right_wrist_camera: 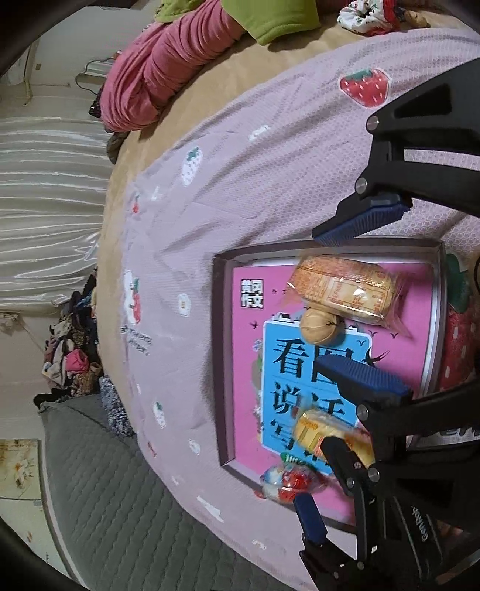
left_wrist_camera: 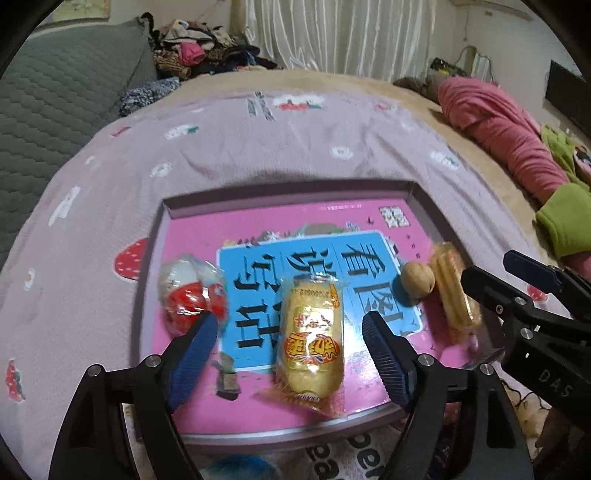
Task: Organize objects
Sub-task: 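Lower the packets onto the book and open both tools, then withdraw both tools from the tray toward the green ring and beige bag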
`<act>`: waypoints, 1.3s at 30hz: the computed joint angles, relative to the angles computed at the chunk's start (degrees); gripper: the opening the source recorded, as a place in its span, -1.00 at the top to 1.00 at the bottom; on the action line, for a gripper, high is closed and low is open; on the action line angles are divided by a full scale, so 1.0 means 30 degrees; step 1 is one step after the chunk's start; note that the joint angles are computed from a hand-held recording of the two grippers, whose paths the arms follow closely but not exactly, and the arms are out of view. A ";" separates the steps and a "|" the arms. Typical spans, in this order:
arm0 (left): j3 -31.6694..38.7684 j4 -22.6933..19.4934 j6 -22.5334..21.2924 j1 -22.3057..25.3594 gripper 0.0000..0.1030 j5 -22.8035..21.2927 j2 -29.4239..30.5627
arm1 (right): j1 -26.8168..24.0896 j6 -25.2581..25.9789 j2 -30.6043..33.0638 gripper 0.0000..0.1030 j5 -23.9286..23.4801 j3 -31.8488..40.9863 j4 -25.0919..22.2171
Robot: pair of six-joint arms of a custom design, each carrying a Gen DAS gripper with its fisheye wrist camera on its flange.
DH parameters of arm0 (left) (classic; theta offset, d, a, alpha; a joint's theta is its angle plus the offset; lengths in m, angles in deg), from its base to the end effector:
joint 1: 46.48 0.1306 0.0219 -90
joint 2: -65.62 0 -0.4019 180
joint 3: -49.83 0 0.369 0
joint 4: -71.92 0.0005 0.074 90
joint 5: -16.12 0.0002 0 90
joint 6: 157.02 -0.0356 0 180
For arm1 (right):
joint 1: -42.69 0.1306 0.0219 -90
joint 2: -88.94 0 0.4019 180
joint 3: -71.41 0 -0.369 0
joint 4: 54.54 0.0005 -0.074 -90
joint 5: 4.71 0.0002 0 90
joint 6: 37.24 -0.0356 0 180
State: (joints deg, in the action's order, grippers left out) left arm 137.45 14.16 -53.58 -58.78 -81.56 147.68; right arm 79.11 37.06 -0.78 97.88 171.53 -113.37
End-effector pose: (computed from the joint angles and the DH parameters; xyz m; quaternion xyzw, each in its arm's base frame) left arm 0.3922 -0.0812 0.4779 -0.0311 0.9437 -0.0102 0.3292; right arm 0.3740 0.2656 0.5134 -0.1296 0.9227 0.0607 0.3579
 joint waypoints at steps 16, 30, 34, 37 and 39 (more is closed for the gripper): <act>-0.0303 -0.0630 0.1013 0.0072 -0.77 -0.0875 -0.4222 | 0.2272 0.0447 -0.3656 -0.74 0.2987 0.0354 0.0899; 0.0929 -0.5343 0.3607 -0.3610 -0.77 -0.3274 -0.6759 | 0.5010 -0.0530 -0.5706 -0.78 0.5759 0.1413 -0.3677; 0.1919 -0.6800 0.4492 -0.5112 -0.77 -0.4766 -0.7041 | 0.5817 -0.0929 -0.6004 -0.81 0.6212 0.1951 -0.4552; 0.2583 -0.7917 0.5201 -0.6246 -0.77 -0.5854 -0.7088 | 0.6404 -0.1162 -0.6104 -0.81 0.6403 0.2377 -0.5378; 0.2953 -0.8484 0.5723 -0.6922 -0.77 -0.6469 -0.7119 | 0.6823 -0.1307 -0.6212 -0.81 0.6628 0.2539 -0.5822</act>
